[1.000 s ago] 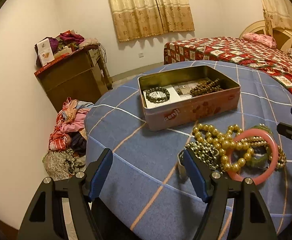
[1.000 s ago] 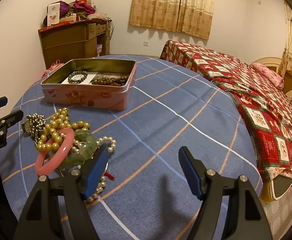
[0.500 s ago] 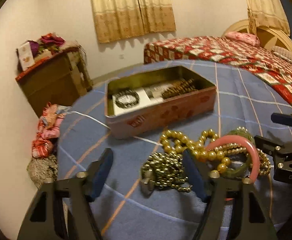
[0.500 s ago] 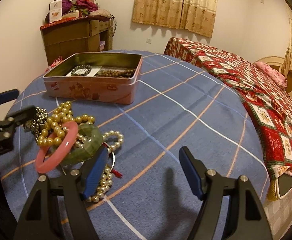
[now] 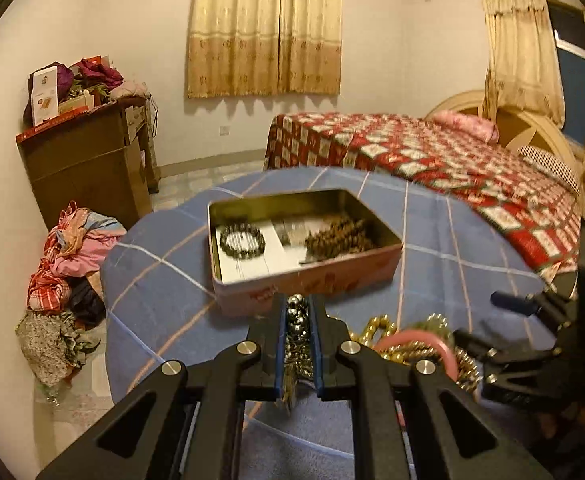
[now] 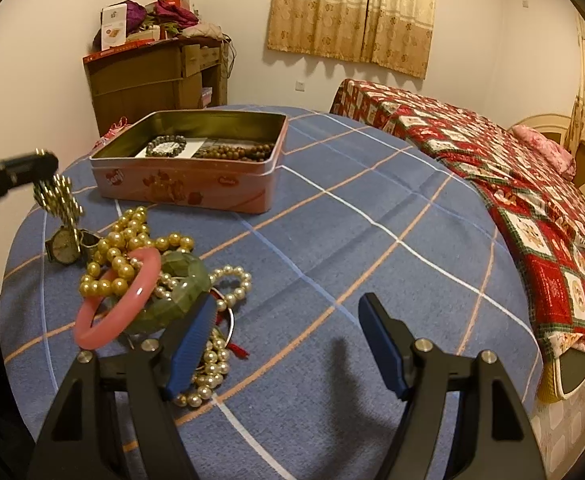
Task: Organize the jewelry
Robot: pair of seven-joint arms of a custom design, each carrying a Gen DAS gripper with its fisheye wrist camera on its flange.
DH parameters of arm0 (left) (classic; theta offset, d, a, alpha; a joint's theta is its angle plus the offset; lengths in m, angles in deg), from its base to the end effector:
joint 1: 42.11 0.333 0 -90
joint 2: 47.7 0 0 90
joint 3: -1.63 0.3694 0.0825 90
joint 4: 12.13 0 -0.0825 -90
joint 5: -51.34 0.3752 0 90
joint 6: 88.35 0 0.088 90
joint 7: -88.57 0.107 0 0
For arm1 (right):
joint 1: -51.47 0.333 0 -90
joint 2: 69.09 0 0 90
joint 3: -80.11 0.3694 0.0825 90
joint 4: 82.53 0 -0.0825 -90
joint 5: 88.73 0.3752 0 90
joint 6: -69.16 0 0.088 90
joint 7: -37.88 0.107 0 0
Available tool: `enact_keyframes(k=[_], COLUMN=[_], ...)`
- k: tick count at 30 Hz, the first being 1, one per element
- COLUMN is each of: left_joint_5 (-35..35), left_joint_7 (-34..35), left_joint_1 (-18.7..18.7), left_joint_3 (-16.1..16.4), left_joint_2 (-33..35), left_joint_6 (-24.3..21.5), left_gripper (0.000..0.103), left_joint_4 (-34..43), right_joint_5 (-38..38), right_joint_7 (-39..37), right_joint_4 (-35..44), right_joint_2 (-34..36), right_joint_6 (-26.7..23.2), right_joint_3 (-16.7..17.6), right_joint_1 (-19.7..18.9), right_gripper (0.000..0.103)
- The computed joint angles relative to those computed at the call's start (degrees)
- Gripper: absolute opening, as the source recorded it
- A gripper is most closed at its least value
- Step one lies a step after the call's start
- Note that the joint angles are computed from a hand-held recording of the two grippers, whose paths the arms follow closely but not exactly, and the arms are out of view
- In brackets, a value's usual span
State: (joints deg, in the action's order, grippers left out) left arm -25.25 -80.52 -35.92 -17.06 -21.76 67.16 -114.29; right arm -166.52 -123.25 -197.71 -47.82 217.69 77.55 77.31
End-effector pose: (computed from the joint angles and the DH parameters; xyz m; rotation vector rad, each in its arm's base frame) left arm 0.6872 -0.0855 0.3954 -0.9979 2.3178 -1.2584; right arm 0.5674 0.2667 0.3355 -1.4687 2.0827 -0.9280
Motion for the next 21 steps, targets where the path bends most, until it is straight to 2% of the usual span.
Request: enact_keyframes(k=[3,9,15,19,21], left_joint_5=[-0.7,-7.3,-10.4,-12.3,-13.9], left_joint_7=[-0.2,6.8,9.9,11.9,13.6], left_joint_1=[0.8,-0.5,-1.5,-1.8,-2.0], left_joint_3=[0.0,-0.1,0.7,0.8,1.0], left_joint_2=[-0.5,0.2,2.0,3.4,4.0], left_joint_6=[-1.9,4.8,7.8,10.2,11.4], left_gripper=[0.009,0.010,0.010,0.010,0.010], left_joint_4=[0.3,1.1,3.1,4.7,5.4], right_joint_5=[-0.1,-0.1,-0.3,-0.1,-0.6], right_joint_7=[0.4,0.6,0.7,0.7,1.9], right_joint_4=[-0.1,-0.2,-0.4,-0.3,-0.5], right_joint_2=[0.0,0.1,0.1,0.0,-0.2], right_joint_6=[1.0,2.2,2.8,3.3,3.4], right_joint_3=[-0.1,-0.2,-0.4,-0.4,-0.6], right_joint_1=[-0.3,-0.5,-0.6,-0.7,-0.7], right_gripper=[0.075,0.075,0.075,0.066,0.066])
